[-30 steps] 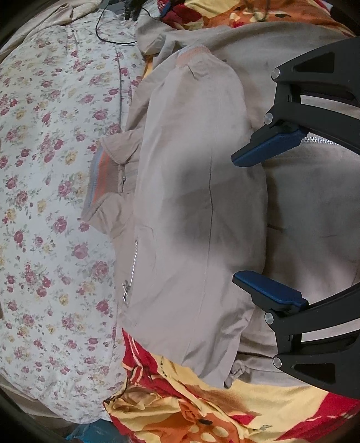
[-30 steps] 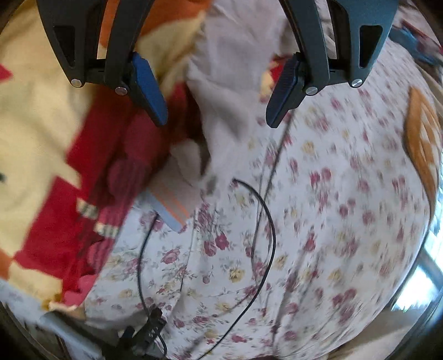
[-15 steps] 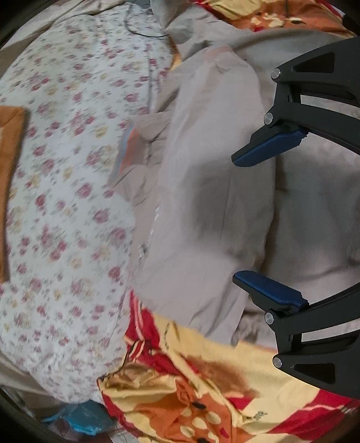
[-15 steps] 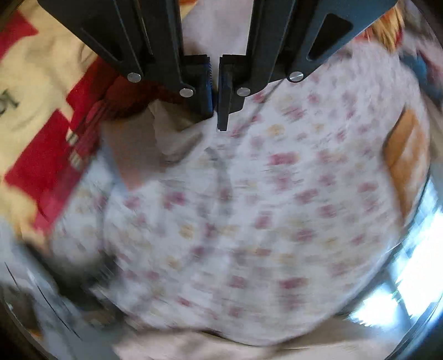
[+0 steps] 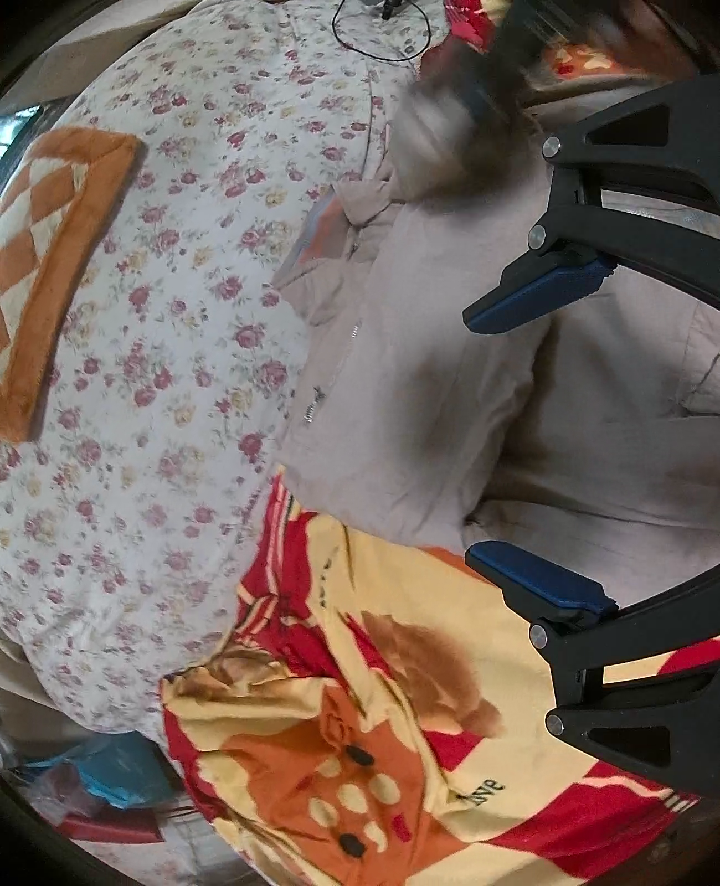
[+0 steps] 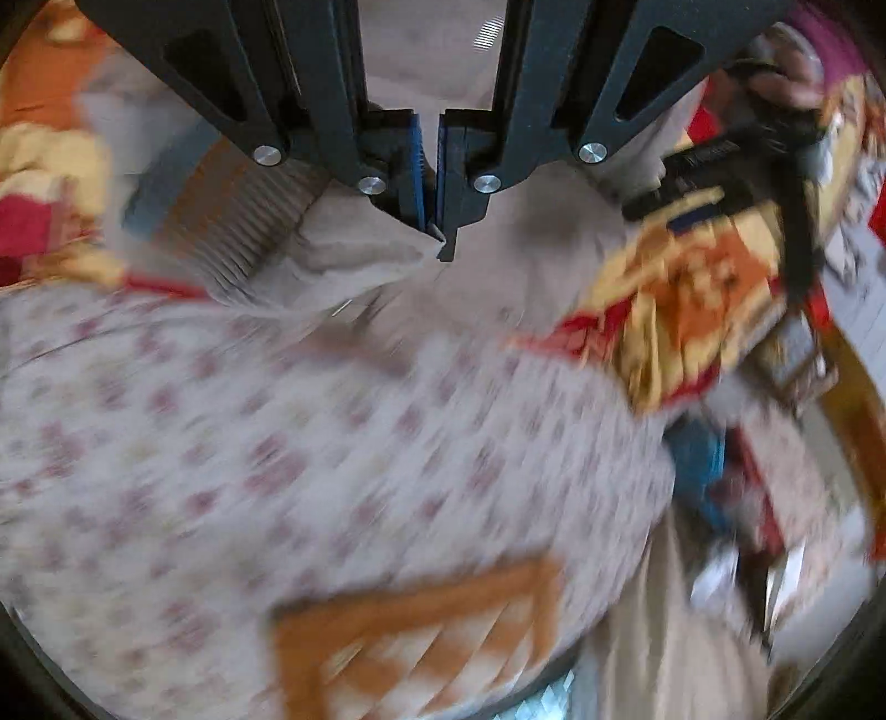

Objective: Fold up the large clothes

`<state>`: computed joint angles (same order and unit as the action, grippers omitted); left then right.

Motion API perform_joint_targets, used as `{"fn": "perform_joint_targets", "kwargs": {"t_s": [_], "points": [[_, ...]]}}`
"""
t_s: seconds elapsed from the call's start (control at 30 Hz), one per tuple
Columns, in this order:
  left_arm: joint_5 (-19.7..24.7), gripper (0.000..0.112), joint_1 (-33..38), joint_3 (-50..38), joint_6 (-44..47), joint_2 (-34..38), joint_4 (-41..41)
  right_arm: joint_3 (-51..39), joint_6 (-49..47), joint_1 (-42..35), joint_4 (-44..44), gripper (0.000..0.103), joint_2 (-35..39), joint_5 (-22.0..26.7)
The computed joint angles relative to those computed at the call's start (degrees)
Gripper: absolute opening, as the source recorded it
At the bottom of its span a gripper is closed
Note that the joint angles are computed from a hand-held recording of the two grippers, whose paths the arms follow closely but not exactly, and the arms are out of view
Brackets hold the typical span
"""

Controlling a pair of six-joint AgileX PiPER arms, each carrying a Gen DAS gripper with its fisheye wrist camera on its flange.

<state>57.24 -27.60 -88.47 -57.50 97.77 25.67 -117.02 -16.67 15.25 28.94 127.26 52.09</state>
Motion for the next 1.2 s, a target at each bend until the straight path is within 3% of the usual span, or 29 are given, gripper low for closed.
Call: {"fn": "perform_joint_targets", "kwargs": {"t_s": [0.07, 0.13, 0.2, 0.33, 0.4, 0.6, 0.7, 0.83, 0.87, 0.93, 1.0, 1.03, 1.2], "points": [[-0.79, 0.077, 0.69, 0.39, 1.37, -0.32, -1.85, -4.86, 3.83, 1.92, -0.93, 0.048, 6.2, 7.89], [-1.7, 0.078, 1.5, -0.05, 2.86, -0.2, -2.87, -0.56, 2.95, 1.58, 0.89, 0.049, 5.01, 9.33], [-1.95, 0.078, 1.72, -0.4, 3.14, 0.24, -3.1, 8.1, -1.17, 0.35, 2.88, 0.052, -0.21, 5.22], [-3.45, 0.078, 2.57, -0.14, 3.38, 0.66, -4.79, 17.68, -5.7, -3.57, 4.97, 0.07, -8.47, -0.65], [-3.67, 0.078, 2.72, -0.08, 3.6, 1.02, -5.35, 19.25, -6.95, -5.35, 7.26, 0.072, -9.75, -1.54], [-1.95, 0.078, 2.41, -0.4, 4.62, 0.93, -3.83, 8.74, 0.28, -6.28, 6.38, 0.074, -1.82, 2.61], [-1.7, 0.078, 2.59, 0.82, 4.92, -0.38, -2.3, 9.55, 4.22, -4.92, 1.91, 0.073, -3.82, -3.71], [-2.0, 0.078, 2.6, 2.3, 4.11, -1.69, -0.93, 13.46, -2.69, -6.82, 6.54, 0.073, -7.83, -6.49], [-2.56, 0.078, 2.78, 2.84, 4.08, -2.03, -1.27, 14.07, -1.92, -7.05, 5.07, 0.078, -8.17, -7.4], [-3.58, 0.078, 3.25, 3.83, 4.22, -2.64, -2.28, 10.47, 1.84, -7.37, 1.22, 0.084, -5.4, -3.95], [-4.62, 0.078, 3.64, 4.95, 4.8, -3.42, -3.76, 1.49, 5.4, -8.44, 1.39, 0.083, 1.97, 6.39], [-5.0, 0.078, 3.79, 5.34, 5.3, -3.76, -4.51, -1.45, 6.7, -8.64, 4.91, 0.081, 4.86, 9.39], [-7.73, 0.081, 5.42, 7.31, 10.0, -6.15, -9.15, -8.31, -0.5, -8.67, 30.36, 0.08, 10.47, 13.77]]}}
